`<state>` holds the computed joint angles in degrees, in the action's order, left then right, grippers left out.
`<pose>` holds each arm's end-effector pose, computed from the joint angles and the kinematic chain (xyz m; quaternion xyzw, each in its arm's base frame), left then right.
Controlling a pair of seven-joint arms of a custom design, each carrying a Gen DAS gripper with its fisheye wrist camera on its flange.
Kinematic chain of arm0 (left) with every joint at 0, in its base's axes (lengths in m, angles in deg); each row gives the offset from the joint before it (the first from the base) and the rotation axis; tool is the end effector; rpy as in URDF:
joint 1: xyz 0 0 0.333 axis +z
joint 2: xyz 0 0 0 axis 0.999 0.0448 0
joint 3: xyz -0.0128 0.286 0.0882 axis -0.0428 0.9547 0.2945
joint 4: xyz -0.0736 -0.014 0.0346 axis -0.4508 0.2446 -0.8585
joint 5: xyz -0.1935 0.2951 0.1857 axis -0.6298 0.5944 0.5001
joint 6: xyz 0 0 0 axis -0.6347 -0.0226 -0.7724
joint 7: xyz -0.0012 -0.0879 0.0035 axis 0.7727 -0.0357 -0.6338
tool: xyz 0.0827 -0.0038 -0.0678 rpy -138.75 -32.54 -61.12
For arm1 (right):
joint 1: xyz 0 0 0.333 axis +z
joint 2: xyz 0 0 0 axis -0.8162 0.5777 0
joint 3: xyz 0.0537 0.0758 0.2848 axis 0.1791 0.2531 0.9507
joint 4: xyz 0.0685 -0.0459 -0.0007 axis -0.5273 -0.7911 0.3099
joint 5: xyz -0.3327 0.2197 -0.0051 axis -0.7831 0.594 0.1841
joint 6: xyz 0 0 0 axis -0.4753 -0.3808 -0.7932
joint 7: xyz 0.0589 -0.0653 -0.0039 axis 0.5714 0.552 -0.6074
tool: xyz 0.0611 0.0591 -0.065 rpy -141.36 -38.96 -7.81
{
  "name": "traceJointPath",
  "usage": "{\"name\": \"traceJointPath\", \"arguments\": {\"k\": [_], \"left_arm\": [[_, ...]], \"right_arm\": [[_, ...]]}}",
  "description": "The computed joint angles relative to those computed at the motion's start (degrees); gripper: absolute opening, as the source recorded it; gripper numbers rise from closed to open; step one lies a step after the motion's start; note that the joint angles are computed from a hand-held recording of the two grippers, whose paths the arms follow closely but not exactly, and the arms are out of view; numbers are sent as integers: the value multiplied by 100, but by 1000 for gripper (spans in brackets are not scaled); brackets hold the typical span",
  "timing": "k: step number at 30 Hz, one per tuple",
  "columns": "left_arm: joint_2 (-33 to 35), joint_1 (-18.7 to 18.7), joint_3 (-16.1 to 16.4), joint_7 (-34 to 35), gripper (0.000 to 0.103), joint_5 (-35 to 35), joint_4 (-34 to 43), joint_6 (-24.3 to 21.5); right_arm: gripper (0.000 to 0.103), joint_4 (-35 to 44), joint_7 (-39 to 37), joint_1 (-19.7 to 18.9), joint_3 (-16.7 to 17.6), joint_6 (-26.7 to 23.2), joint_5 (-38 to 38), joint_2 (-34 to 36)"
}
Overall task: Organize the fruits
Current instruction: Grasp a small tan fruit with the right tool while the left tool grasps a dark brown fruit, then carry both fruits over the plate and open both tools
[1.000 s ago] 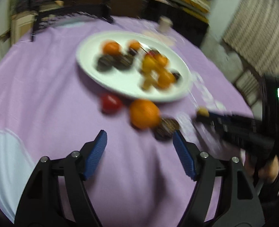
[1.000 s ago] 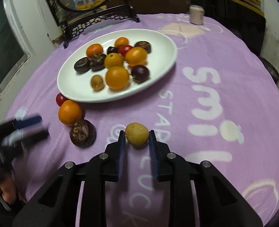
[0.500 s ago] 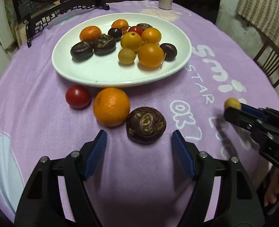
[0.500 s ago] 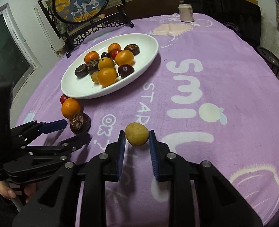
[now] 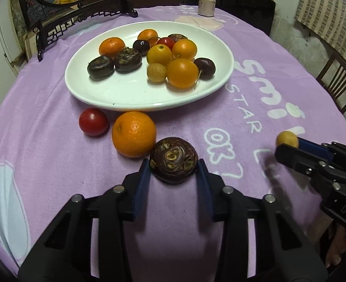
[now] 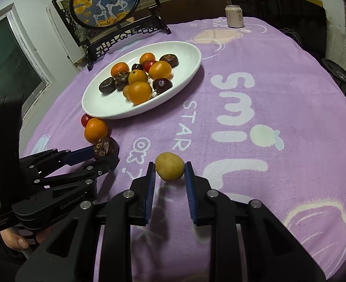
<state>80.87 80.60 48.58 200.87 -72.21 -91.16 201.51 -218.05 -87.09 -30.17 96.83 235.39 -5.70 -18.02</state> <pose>0.5172 -0.1579 0.2929 -0.3902 0.8749 -0.2669 0.1055 0.3931 0.3046 0.3006 -0.5071 0.7864 -0.1888 0.2980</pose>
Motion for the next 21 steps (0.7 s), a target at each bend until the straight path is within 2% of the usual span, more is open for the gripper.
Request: {"name": "traceJointPath", "arguments": {"k": [4,8,14,21], "left_arm": [[-88,140,111,100,41,-91,48,-611],[-209,182,250,95,40,-27,-5,-973],[-319,242,405,101,40,-90,-31,-1120],[-660,268,544,723,40,-793,102,-1322]], "right_arm": [[25,45,-245,24,3,-42,227,34],[25,97,-368,40,-2,-75,365,67],[25,188,-497,76,-9,-87,438,130],[25,406,-826,70,-20,-142,320,45]]}}
